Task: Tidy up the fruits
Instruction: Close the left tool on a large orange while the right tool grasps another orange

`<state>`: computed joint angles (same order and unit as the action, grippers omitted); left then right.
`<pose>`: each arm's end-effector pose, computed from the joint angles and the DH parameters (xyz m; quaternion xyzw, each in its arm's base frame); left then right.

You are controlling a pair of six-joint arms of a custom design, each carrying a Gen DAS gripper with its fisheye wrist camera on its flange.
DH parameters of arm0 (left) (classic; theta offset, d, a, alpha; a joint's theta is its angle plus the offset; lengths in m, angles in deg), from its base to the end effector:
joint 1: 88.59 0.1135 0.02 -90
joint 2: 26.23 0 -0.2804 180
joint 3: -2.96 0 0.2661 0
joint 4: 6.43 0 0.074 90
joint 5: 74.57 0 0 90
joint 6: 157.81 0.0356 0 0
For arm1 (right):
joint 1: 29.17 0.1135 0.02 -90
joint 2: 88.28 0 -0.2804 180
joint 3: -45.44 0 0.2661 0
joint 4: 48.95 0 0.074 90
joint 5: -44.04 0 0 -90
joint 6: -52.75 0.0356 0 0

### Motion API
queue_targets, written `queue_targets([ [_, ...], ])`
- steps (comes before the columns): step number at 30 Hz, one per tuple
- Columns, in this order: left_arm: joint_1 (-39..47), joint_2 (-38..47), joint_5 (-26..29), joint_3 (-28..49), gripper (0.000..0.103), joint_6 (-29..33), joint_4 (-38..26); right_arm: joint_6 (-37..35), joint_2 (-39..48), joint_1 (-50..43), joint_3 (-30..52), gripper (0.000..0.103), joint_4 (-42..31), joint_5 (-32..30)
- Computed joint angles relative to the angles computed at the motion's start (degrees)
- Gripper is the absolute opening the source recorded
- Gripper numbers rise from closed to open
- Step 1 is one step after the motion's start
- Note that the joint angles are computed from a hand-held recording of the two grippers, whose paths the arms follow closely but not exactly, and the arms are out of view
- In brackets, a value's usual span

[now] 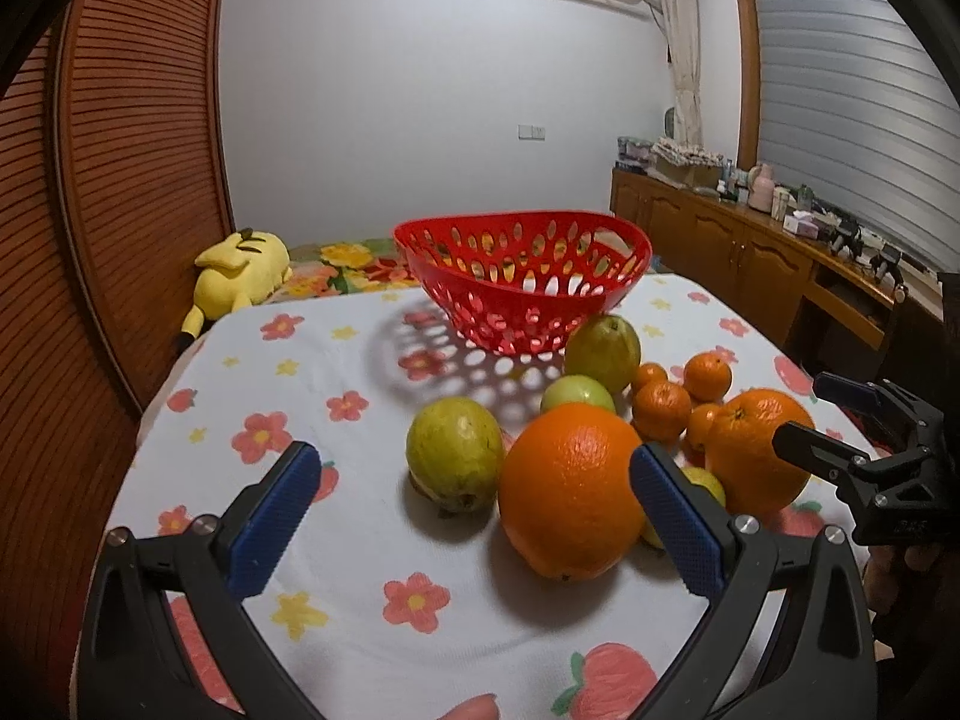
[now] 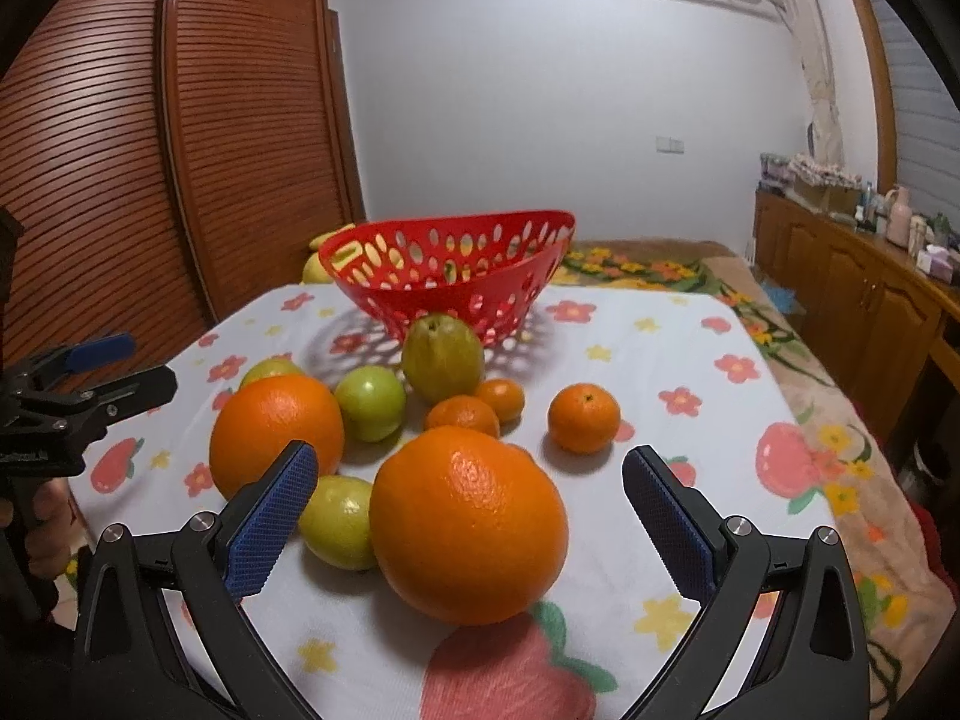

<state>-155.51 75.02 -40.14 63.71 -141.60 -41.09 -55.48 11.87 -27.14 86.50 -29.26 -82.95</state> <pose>0.1451 -0.2655 0.1247 -0.1127 0.8721 0.0478 0.4738 0.2843 0.0315 0.0962 -0.2843 0.8202 0.2268 0.4417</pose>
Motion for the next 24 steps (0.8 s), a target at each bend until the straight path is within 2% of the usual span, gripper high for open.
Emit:
queue_targets([
  [10, 2.37, 1.17, 4.61, -1.77, 0.103, 6.62, 8.66, -2.12, 4.29, 1.57, 3.38, 0.103, -3.88, -0.08],
  [16, 3.39, 1.25, 7.52, -2.95, 0.103, 8.81, 12.57, -2.7, 5.81, 1.99, 4.7, 0.097, -5.81, -0.19],
  [19, 4.19, 0.65, 9.88, -4.44, 0.103, 12.05, 17.28, -2.82, 6.82, 1.94, 6.04, 0.097, -7.64, -0.14],
  [24, 5.88, 0.87, 13.28, -5.04, 0.095, 15.32, 21.0, -3.2, 8.93, 1.71, 8.79, 0.095, -11.63, -1.03],
])
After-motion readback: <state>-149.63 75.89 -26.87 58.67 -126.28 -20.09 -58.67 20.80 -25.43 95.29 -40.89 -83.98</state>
